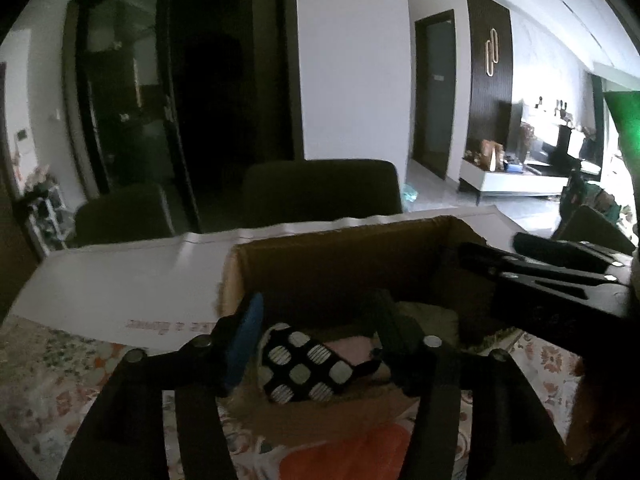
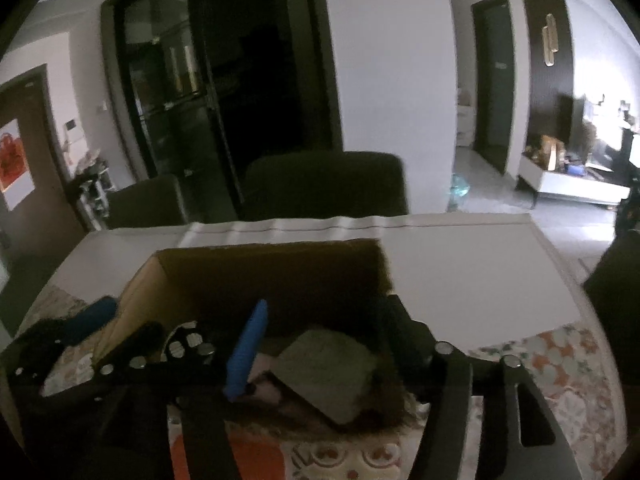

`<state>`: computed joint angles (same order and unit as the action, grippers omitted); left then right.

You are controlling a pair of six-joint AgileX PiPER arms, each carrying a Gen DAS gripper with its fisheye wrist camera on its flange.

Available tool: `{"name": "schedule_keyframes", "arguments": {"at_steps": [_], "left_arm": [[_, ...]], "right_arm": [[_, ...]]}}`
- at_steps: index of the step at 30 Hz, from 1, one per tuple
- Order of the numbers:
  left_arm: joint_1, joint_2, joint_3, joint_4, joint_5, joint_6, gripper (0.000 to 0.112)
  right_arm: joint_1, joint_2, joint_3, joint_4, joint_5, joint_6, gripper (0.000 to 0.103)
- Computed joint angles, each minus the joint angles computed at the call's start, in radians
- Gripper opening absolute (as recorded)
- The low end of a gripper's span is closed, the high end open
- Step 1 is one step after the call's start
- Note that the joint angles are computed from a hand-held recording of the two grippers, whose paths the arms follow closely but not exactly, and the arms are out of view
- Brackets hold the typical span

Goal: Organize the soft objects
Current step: 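Open both tools to drop the dotted cloth and floral pouch into the box, then move both tools back toward the white towel and the bowl of hair ties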

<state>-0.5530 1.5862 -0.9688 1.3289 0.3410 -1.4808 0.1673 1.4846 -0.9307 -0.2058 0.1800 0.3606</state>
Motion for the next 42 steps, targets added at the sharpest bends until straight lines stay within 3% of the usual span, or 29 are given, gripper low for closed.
{"name": "schedule_keyframes", "arguments": {"at_steps": [5,8,11,13,22,24,30,33,42], "left_arm": [[-0.064,-0.086,0.070,0.030,0.088,-0.023,0.068],[-0.095,-0.136,0.100,0.008,0.123,-0.016,0.072],[-0.125,-0.188,0.140,-0.014,0.147,-0.019,0.073],[-0.146,-0.222,0.168,-0.027,0.168,-0.017,0.073],[-0.240,-0.364,0.295,-0.132,0.283,-0.005,0.074],[-0.310,-0.389,0.334,-0.126,0.367,-0.056,0.074],[-0.455,-0.456,0.432,-0.167,0.468,-0.144,0.077],[-0.562,-0.453,0.462,-0.179,0.559,-0.226,0.078],[-0.853,-0.420,0.559,-0.244,0.724,-0.495,0.078]], "right_arm": [[0.057,-0.099,0.052,-0.347,0.070,0.336,0.068],[0.077,-0.151,0.080,-0.351,0.110,0.345,0.068],[0.083,-0.207,0.113,-0.306,0.139,0.312,0.078],[0.092,-0.245,0.139,-0.289,0.153,0.303,0.079],[0.270,-0.377,0.228,-0.538,0.333,0.604,0.079],[0.328,-0.408,0.260,-0.600,0.375,0.673,0.079],[0.482,-0.502,0.364,-0.687,0.471,0.836,0.079],[0.543,-0.555,0.414,-0.712,0.514,0.898,0.079],[0.787,-0.693,0.563,-0.762,0.711,1.145,0.079]]}}
